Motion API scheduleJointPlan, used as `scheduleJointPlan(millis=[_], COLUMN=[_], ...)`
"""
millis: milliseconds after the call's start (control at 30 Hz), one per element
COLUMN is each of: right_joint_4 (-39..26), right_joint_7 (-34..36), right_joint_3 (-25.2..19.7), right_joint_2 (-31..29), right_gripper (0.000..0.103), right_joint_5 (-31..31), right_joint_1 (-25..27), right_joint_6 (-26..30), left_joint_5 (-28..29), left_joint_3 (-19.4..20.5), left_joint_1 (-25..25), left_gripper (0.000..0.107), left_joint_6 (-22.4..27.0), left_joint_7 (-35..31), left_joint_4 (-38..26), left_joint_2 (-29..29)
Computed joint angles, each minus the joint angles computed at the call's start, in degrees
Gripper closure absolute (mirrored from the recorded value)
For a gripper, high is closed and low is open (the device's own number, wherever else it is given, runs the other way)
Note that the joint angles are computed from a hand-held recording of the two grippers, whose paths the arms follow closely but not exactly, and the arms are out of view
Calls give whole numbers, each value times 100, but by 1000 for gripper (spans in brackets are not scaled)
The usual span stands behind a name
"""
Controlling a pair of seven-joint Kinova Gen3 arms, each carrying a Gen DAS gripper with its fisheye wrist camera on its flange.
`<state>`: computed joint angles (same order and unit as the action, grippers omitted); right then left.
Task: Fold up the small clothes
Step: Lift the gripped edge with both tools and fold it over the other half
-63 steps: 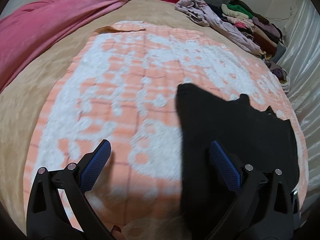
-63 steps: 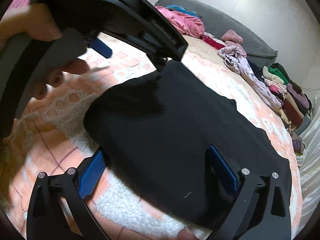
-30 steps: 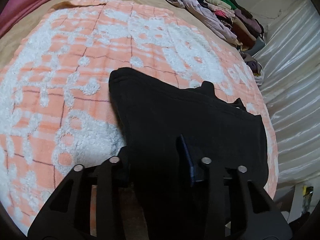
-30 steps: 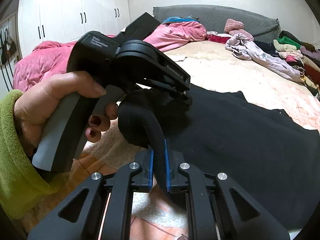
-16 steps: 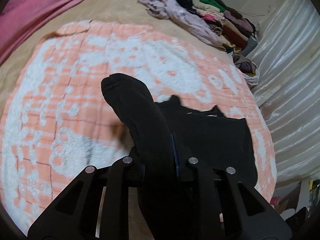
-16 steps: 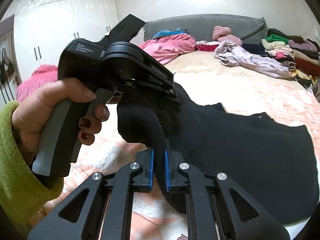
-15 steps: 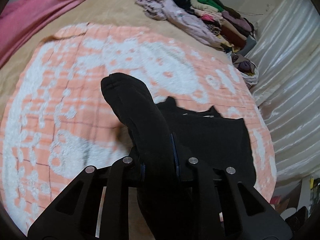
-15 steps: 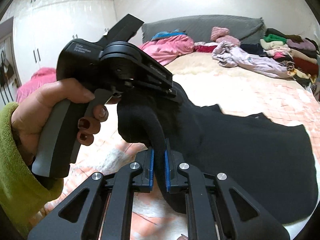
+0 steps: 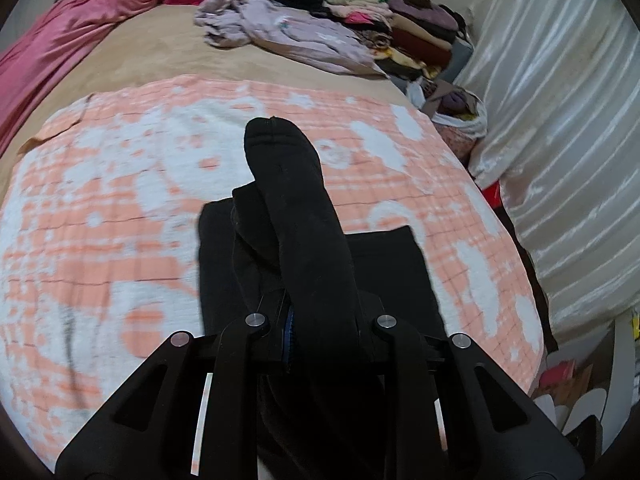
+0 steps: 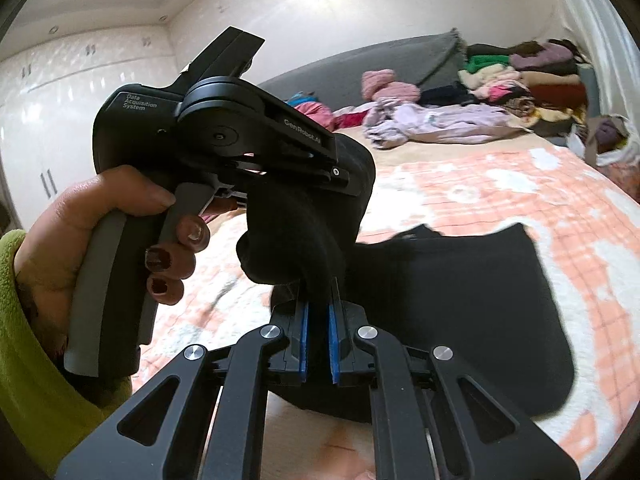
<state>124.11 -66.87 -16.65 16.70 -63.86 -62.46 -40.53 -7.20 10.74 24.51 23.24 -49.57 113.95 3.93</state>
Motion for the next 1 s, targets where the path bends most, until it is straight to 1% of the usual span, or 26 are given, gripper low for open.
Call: scheduleJointPlan(millis=[100,133,167,233,267,333,367,400,500,533,567,600,633,667,700,733,767,800,833,867,900,933,967,1000], right_joint_4=[385,531,637,861,978,1137,1204,1277,1369,1372,1378,1378,1360,1334,1331,1323,1344,1372,1417,1426,1427,1463,1500,1535], right_joint_7=[-516,-749,-982,-1448,-1681,-2147,-2380,-2613,-3165,-3206,-3189,-3152,-3058,-2986,-2964,-2967,-3046,-3079,-3039,-2906,-2757,-2659,-2579,-2483], right_joint_3=[416,418,313,-98,-336,-616,-659,-595,-51,93,131,161,199,224,273,258,227,90,8,33,163,280,291,196], right_joint_2=[-184,-233,-247,-234,-223,-184,-162,-164,-193,-206,-222,-245,-268,-282,-293,-283,-293,-311,-359,-421,-500,-587,-670,-756], right_gripper=[96,96,96,96,96,96,96,96,95,93,90,88,86,83,82,80,79,79,77,76,74,67,66,66], right_joint_5=[129,198,316,536,633,875,989,1041,1378,1338,1271,1148,943,803,688,666,678,659,546,341,108,-125,-358,-583], right_joint_1=[-298,-259,-115,338,603,994,1097,1101,850,731,703,651,587,568,533,604,664,784,798,728,569,400,319,344], right_joint_6=[-58,-85,-115,-226,-270,-278,-251,-167,141,232,291,338,406,494,596,661,727,727,685,709,771,762,704,639], left_joint_5=[-474,-688,-810,-1128,-1190,-1196,-1207,-1197,-1166,-1194,-1217,-1147,-1010,-966,-1015,-1158,-1391,-1624,-1829,-2002,-2205,-2387,-2611,-2844], left_joint_3=[-11,-71,-125,-264,-301,-336,-375,-405,-502,-495,-386,-220,26,176,227,174,15,-251,-516,-782,-1047,-1313,-1578,-1844], left_joint_1=[356,569,704,1079,1186,1336,1430,1488,1649,1673,1591,1403,1138,974,916,964,1119,1365,1564,1776,1976,2222,2478,2743], left_gripper=[96,96,96,96,95,95,95,94,87,80,68,60,46,39,38,37,37,37,37,37,37,38,38,38], left_joint_6=[186,300,351,547,619,788,887,931,936,915,800,593,360,127,-91,-227,-327,-420,-545,-648,-684,-626,-507,-393], left_joint_7=[483,701,826,1151,1218,1231,1264,1267,1254,1218,1128,1003,938,944,1043,1213,1447,1680,1913,2146,2379,2612,2845,3078], left_joint_4=[-405,-593,-688,-1004,-1121,-1362,-1492,-1564,-1716,-1749,-1713,-1602,-1455,-1322,-1186,-1059,-937,-795,-580,-399,-178,-61,18,122], left_joint_2=[395,584,688,1038,1172,1442,1593,1682,1901,1955,1962,1920,1825,1770,1708,1581,1466,1315,1104,940,723,595,502,421])
